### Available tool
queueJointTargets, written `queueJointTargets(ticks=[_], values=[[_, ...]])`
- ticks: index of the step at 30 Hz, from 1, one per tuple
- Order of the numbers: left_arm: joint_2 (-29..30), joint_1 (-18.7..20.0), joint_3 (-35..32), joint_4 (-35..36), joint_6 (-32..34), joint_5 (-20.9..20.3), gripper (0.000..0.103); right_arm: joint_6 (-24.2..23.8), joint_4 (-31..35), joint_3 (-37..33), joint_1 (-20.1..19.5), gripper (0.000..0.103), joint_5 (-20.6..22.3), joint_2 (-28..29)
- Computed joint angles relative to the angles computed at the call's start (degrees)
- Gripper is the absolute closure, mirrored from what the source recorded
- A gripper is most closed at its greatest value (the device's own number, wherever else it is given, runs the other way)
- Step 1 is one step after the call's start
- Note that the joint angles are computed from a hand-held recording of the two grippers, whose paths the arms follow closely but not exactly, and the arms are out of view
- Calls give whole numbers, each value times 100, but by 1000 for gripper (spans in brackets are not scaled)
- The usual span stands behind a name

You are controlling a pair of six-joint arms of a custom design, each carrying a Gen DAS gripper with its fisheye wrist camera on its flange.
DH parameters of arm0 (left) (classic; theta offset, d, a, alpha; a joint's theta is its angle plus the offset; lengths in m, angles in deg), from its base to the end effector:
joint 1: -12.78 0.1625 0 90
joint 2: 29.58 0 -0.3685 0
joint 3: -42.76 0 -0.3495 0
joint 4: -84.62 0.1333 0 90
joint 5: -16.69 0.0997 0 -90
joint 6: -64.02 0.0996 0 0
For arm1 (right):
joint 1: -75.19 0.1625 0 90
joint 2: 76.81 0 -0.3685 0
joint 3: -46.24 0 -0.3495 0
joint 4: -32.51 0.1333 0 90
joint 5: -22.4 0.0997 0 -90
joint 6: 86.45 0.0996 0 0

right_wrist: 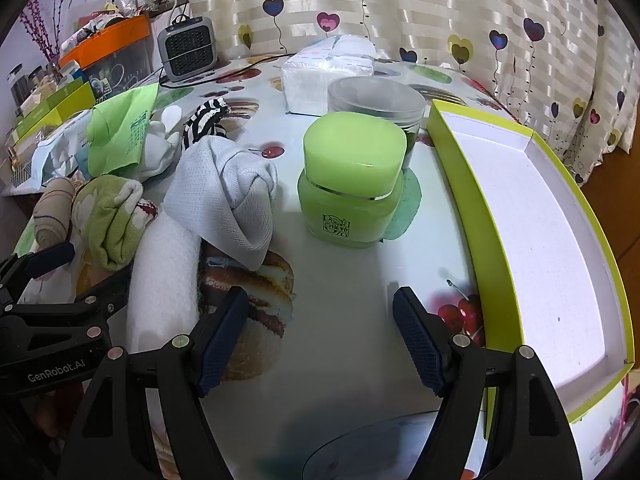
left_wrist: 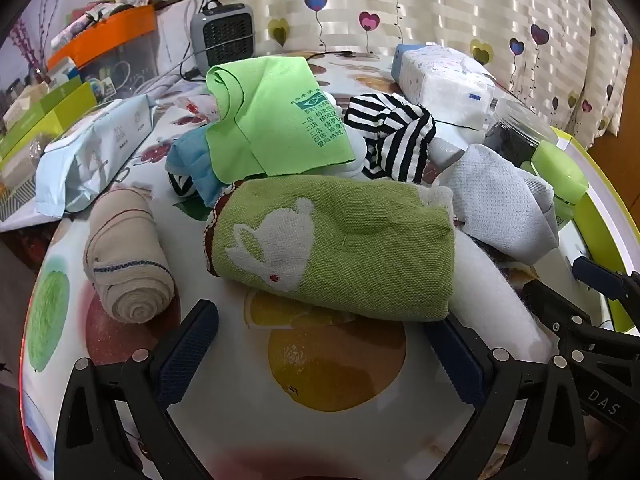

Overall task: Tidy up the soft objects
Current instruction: 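Reach right tool to white rolled towel while left tool reaches beige striped roll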

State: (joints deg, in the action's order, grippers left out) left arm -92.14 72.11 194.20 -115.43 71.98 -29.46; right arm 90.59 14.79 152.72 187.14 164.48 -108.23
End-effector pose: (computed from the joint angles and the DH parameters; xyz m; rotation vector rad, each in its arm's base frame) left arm 0.0232 -0.3574 0.1091 0.6207 2.3143 -0.6271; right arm 0.1830 -0.3076 -0.0884 0.1676 -2.2244 0.8161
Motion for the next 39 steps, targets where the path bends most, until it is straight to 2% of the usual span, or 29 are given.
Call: queueJointTargets(ticks=[21, 27, 39], values=[[-30, 15, -8, 50, 26, -27, 1, 34, 15, 0, 20, 28, 16, 11], [-179, -108, 318, -24, -96, -10, 1, 67, -5, 49, 27, 28, 37, -5], [-318, -109, 453, -26, 58, -115, 1, 258, 47, 76, 169, 28, 112, 59]])
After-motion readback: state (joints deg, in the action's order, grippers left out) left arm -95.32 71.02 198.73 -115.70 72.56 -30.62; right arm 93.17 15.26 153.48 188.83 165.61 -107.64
